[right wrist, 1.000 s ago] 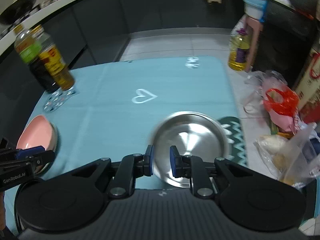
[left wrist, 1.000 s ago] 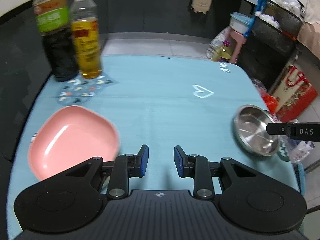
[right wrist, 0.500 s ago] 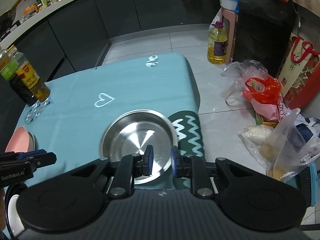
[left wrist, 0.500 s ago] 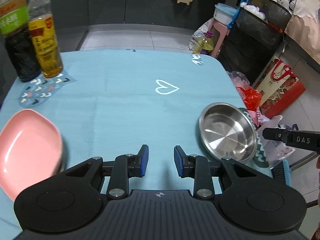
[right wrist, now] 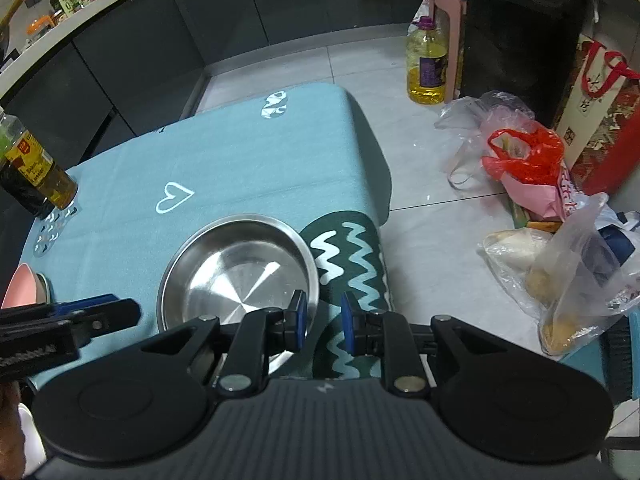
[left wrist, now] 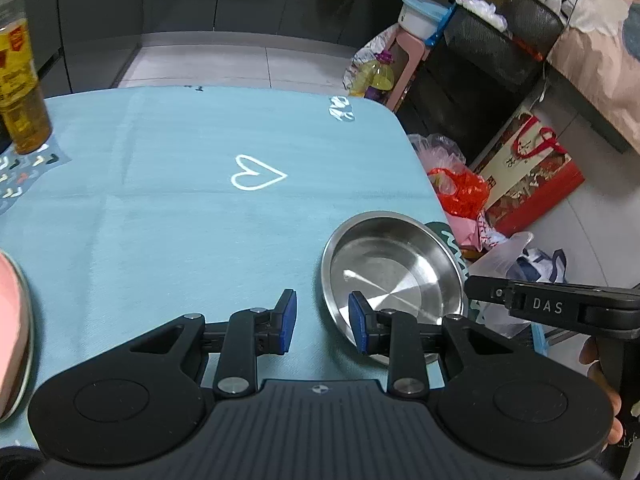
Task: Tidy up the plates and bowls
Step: 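Grasp the steel bowl rim with the left gripper while the right gripper grasps it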
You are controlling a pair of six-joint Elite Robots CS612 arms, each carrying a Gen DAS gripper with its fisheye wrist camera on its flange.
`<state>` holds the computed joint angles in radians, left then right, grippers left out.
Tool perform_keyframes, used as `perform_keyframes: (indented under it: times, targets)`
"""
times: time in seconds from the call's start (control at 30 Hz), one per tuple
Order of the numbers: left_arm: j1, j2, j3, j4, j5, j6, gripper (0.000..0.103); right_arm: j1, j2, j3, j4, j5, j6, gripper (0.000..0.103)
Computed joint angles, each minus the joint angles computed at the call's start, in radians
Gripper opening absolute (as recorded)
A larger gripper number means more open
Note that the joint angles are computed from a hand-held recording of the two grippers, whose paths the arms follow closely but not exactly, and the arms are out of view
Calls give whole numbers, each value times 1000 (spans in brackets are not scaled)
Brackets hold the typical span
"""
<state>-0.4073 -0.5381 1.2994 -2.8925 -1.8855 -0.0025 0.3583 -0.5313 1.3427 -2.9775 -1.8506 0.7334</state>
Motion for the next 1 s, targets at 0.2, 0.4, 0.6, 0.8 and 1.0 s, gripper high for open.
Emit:
perform_keyframes:
  times: [0.2,0.4,0.6,0.8,1.0]
  targets:
    - [-11,20,-31,42,12,9,27,-7,12,-14,0,23,-10,7]
    - [-17,30,-45,78,9,33,25,-12,18,-19,5,45,-2,7]
    - [-22,26,-28,51,26,47,15,-6,21,-27,18,39,-24,0]
    - [-15,6,1,31,4,61,16,5,11,-17,19,14,-14,0]
    - [-3,-18,42,-15,-9,63,16,24,3,-18,14,-15,-25,0]
